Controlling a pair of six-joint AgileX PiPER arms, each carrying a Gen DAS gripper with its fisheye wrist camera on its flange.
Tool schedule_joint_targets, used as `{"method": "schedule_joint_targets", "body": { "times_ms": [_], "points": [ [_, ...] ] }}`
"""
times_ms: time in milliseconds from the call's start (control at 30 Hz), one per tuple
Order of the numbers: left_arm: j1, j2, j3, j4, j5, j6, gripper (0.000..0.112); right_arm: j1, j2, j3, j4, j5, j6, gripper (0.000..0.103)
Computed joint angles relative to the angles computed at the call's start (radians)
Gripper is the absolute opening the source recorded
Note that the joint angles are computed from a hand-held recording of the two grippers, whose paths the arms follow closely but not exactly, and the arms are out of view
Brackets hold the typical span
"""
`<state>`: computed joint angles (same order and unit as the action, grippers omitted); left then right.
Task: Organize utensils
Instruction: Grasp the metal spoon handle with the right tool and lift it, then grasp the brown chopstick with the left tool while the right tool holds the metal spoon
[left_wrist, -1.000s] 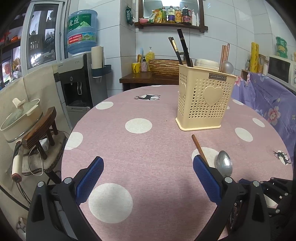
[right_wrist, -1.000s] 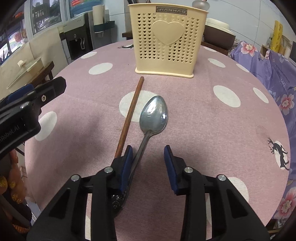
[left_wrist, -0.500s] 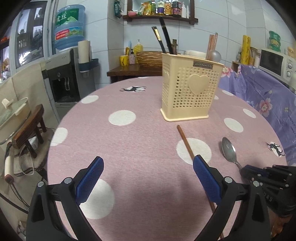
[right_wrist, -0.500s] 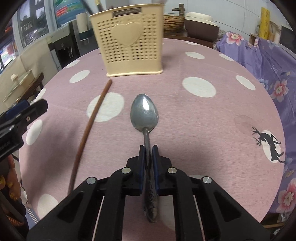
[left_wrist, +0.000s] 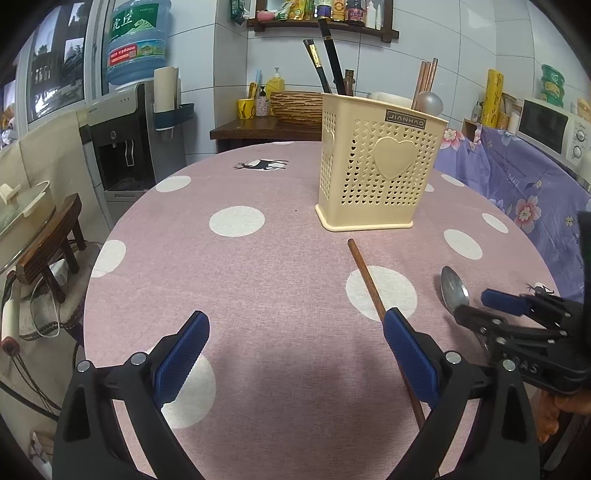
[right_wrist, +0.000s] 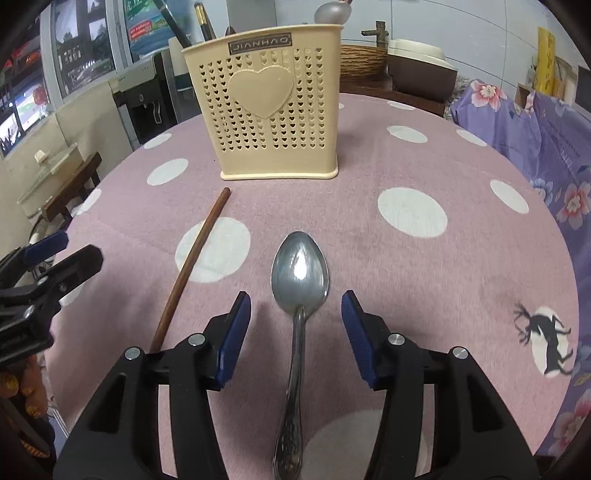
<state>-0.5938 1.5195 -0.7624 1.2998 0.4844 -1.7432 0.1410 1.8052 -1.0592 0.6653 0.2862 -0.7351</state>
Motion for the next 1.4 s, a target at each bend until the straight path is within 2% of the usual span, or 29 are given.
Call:
{"method": "schedule_joint_targets", "body": {
  "times_ms": [133, 333, 467, 567, 733, 900, 1167, 1333, 1400],
  "points": [
    [0.005, -0.002, 0.009, 0.01, -0.005, -0.007, 0.094, 0.021, 0.058, -0.073, -0.177, 0.018, 0.19, 0.052],
    [0.018, 0.007, 0.01, 0.01, -0.019, -0.006, 0.094, 0.054, 0.081, -0.098, -0.365, -0.009, 0.373, 0.051],
    [0.013, 0.015, 0.005, 0.004, -0.02, -0.001, 0.094, 0.057, 0.081, -0.101, -0.345, -0.006, 0.348, 0.039],
    [0.01, 0.022, -0.002, -0.007, -0.025, 0.015, 0.094, 0.054, 0.083, -0.107, -0.327, 0.004, 0.33, 0.038],
    [0.018, 0.034, -0.022, -0.058, -0.039, 0.075, 0.094, 0.009, 0.044, -0.079, -0.081, 0.016, 0.102, 0.038],
    [0.021, 0.045, -0.05, -0.111, -0.047, 0.139, 0.094, -0.067, -0.063, -0.03, 0.198, 0.072, -0.15, 0.038],
    [0.017, 0.063, -0.083, -0.137, -0.054, 0.182, 0.094, -0.154, -0.248, 0.062, 0.387, 0.131, -0.329, 0.038],
    [0.054, 0.098, -0.145, -0.308, -0.112, 0.366, 0.083, -0.17, -0.287, 0.096, 0.429, 0.137, -0.37, 0.038],
    [0.067, 0.132, -0.193, -0.434, -0.122, 0.503, 0.071, -0.17, -0.289, 0.099, 0.431, 0.135, -0.37, 0.038]
  ]
}}
